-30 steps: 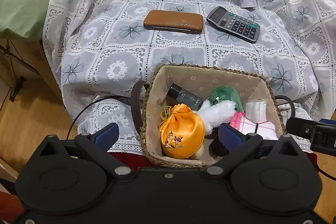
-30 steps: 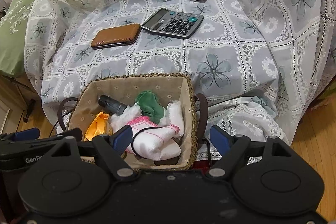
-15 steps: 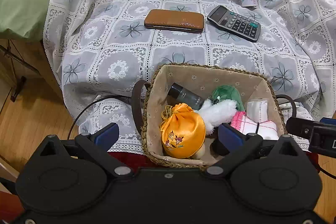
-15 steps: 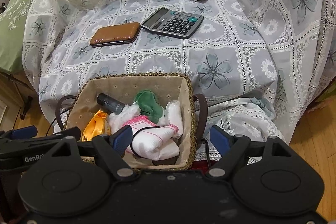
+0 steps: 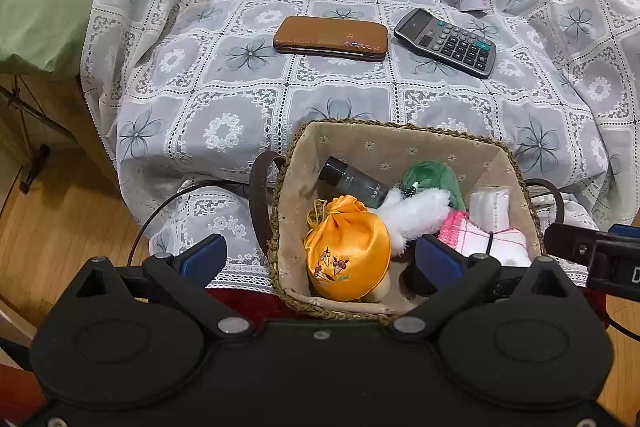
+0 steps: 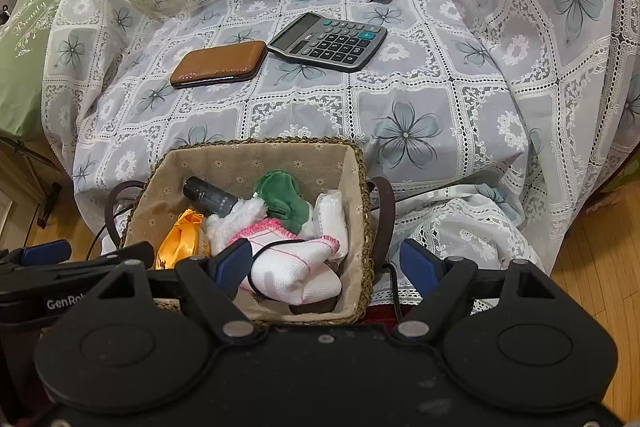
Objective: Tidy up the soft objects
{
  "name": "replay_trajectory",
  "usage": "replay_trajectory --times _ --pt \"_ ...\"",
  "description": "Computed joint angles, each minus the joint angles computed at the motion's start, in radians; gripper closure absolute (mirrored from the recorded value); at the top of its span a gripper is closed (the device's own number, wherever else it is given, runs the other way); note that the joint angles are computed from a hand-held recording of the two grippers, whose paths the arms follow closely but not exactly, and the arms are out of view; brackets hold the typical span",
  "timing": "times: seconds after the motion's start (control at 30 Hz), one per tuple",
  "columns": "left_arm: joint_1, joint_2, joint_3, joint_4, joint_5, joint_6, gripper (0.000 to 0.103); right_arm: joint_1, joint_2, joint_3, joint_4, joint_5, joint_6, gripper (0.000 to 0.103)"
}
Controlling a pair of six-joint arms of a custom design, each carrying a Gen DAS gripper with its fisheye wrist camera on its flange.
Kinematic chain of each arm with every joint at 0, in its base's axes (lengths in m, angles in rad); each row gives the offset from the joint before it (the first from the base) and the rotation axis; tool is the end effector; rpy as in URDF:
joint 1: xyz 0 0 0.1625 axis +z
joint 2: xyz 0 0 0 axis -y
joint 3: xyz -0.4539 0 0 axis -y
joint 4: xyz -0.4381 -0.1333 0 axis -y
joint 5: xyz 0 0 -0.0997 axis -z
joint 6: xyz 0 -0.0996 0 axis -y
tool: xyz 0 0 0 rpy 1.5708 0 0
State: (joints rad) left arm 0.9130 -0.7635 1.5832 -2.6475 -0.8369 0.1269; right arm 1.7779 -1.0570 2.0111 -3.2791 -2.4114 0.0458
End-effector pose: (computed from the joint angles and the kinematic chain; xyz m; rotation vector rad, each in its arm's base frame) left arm -0.2954 -0.7095 0.1099 0.8219 2.3035 -0.5509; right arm 0.1801 -0.5698 0.2202 -0.2124 -2.2402 0.9955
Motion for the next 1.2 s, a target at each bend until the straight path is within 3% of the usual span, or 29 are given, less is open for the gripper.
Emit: replay_trajectory --times 1.2 --pt "0.002 -0.003 -0.001 0.024 -0.008 -0.013 0.005 -0.002 0.0 0.004 0.011 0.007 0.012 0.022"
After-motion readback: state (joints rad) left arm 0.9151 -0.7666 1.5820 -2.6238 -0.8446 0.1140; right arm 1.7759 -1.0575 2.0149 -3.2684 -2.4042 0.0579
